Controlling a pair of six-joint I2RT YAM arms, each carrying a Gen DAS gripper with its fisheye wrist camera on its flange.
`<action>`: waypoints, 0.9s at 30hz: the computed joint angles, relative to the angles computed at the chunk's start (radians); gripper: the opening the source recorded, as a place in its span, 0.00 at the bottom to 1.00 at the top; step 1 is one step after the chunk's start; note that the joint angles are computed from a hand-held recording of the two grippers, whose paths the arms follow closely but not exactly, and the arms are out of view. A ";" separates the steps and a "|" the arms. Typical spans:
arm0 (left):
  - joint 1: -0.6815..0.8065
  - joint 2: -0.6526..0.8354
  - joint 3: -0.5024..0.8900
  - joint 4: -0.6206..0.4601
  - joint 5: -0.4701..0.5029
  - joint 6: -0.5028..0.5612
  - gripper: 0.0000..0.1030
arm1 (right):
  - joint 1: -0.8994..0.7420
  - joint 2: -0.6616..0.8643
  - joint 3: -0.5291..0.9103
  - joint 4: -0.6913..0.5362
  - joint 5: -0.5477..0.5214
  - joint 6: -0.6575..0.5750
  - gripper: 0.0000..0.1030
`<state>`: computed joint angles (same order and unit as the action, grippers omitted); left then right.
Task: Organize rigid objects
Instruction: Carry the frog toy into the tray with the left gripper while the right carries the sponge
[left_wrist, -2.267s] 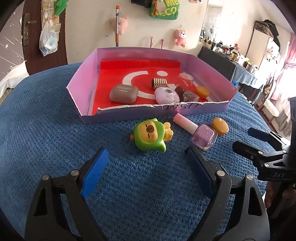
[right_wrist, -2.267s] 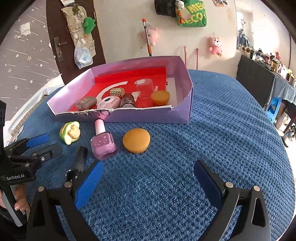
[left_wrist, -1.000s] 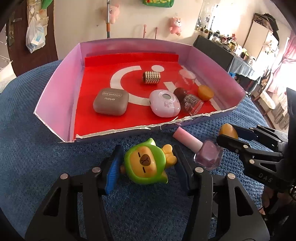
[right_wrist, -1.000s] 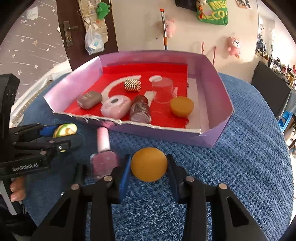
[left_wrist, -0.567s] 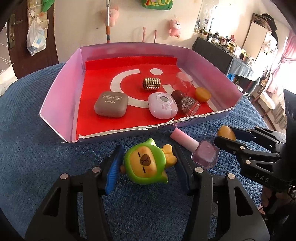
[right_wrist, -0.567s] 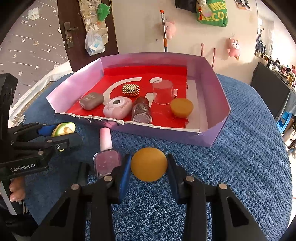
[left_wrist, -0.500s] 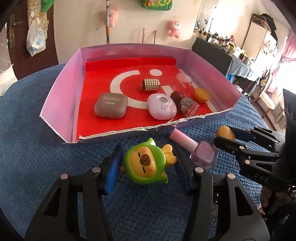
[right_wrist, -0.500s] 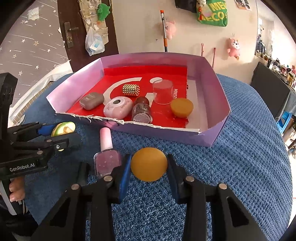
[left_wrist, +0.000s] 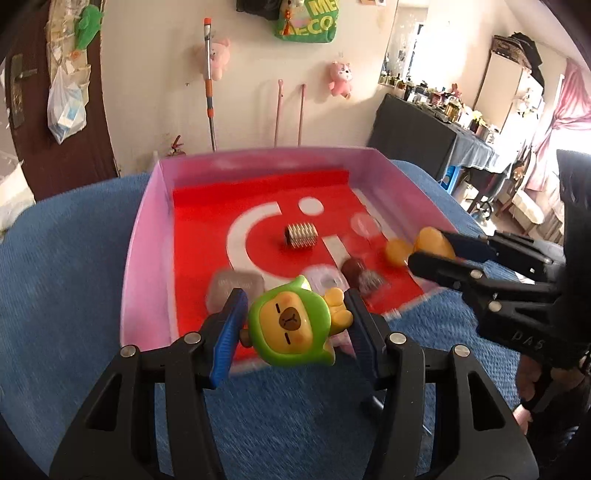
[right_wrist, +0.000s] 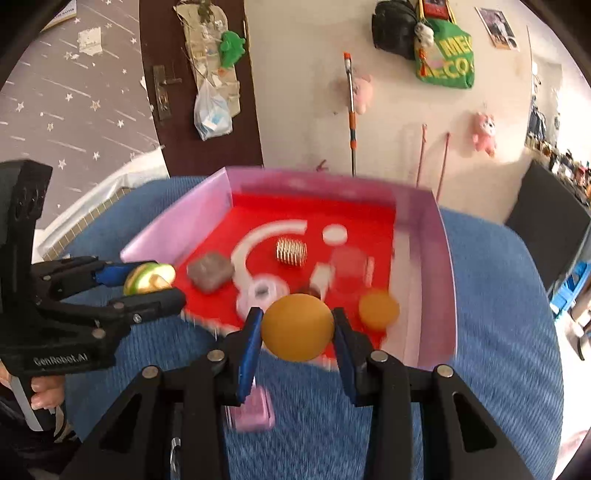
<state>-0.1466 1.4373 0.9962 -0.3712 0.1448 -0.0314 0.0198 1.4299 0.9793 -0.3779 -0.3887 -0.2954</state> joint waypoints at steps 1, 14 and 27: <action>0.005 0.030 0.036 -0.010 -0.001 0.013 0.50 | 0.006 0.030 0.045 -0.011 -0.008 0.007 0.39; 0.033 0.499 0.546 -0.235 -0.040 0.127 0.50 | 0.071 0.540 0.675 -0.270 0.075 0.073 0.39; 0.026 0.682 0.736 -0.346 -0.057 0.139 0.50 | 0.103 0.818 0.982 -0.456 0.195 0.031 0.39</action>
